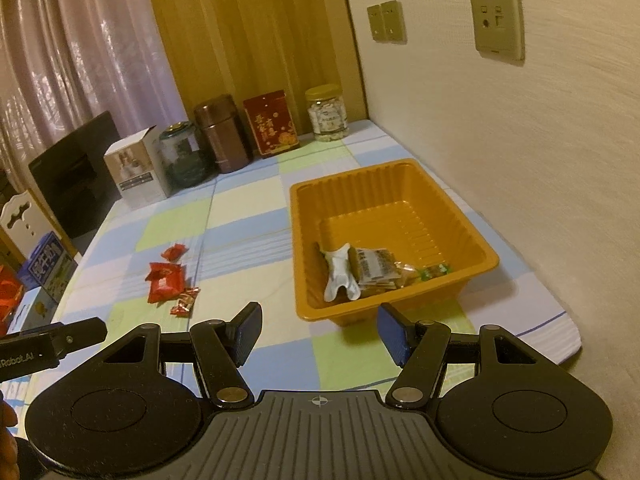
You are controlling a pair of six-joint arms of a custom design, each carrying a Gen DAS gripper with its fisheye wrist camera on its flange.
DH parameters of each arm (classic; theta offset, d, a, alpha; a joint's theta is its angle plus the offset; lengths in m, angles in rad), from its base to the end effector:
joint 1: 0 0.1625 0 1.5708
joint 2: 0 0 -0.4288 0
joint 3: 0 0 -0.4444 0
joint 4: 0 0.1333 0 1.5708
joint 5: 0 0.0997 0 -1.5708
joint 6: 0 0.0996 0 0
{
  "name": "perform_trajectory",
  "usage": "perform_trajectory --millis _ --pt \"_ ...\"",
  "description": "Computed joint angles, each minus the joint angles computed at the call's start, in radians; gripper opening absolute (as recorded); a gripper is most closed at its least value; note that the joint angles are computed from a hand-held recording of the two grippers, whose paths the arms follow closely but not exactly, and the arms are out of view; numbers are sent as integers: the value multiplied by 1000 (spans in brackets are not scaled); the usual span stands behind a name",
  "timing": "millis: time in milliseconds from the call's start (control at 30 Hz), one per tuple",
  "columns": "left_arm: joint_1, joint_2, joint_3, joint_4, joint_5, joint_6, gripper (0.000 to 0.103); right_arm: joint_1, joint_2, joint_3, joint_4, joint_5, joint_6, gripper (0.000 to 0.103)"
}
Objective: Organize snacks
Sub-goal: 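Move both tools back toward the remaining red candies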
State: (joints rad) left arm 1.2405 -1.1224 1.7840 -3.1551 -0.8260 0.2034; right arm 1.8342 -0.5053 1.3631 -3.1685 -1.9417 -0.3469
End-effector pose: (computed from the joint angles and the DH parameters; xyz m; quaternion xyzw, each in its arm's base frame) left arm -0.0225 -0.6848 0.3112 0.0637 0.8473 -0.4345 0.2989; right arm 0.3027 -0.7491 0.0326 0.2117 -0.8941 0.3479 0.1866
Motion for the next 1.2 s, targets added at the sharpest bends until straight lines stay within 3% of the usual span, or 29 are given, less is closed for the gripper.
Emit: perform_trajectory --millis 700,1200 --pt "48 -49 -2 -35 49 -1 81 30 68 -67 48 25 -10 64" --pt "121 1 -124 38 34 49 83 48 229 -279 160 58 -33 63"
